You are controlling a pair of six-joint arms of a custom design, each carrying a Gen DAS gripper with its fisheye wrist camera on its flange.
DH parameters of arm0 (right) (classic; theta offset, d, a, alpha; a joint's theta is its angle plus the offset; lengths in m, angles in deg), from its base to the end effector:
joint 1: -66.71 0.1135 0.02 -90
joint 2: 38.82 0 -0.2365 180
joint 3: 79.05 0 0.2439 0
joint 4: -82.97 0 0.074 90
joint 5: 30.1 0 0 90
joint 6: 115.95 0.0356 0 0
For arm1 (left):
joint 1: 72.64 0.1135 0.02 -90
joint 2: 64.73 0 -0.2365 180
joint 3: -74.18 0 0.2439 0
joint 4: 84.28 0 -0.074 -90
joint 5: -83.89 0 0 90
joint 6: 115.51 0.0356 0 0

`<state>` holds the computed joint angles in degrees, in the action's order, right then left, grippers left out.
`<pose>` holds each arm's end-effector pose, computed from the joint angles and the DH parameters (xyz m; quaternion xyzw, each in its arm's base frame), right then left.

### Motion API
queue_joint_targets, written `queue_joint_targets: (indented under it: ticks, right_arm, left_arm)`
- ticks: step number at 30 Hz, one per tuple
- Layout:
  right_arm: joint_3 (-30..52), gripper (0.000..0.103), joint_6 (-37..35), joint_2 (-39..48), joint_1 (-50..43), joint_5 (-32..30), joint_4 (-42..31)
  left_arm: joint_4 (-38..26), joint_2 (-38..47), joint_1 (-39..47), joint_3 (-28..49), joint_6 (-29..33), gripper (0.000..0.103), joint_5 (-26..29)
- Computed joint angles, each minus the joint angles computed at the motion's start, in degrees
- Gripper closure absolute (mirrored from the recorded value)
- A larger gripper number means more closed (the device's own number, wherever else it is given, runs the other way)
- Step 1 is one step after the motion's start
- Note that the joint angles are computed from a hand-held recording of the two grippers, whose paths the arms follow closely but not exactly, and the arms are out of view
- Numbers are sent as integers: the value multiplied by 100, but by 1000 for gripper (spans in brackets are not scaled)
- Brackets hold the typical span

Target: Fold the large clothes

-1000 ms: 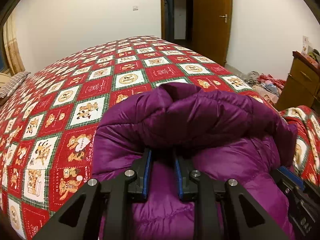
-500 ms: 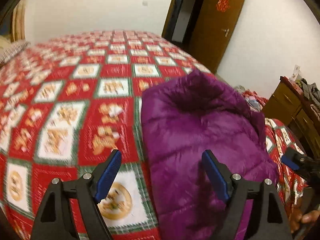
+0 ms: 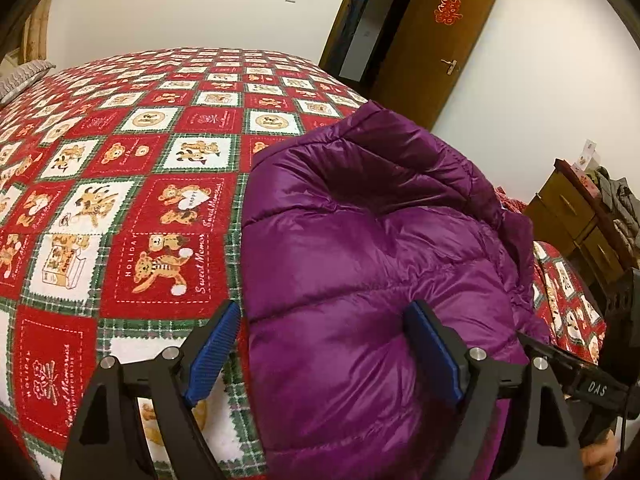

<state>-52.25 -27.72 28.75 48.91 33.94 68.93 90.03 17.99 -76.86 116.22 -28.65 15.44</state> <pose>0.1719 -0.0388 0.0862 0.0623 0.9293 0.1609 0.3267 0.2473 -0.0314 0.1116 0.0781 0.9113 -0.1966 0.3532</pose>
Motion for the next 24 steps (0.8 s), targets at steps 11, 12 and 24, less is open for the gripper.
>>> queue_joint_targets:
  ticks: [11,12,24]
  right_arm:
    - [470,9,160,798,330,123,370]
    - [467,9,182,842,440,173,438]
    - [305,31,237,529,967,157,164]
  left_arm:
    - [120,369,137,141,10,12,244]
    - [135,408,153,158,4,12,272]
    - [-401,896,615,503,330,11,1463]
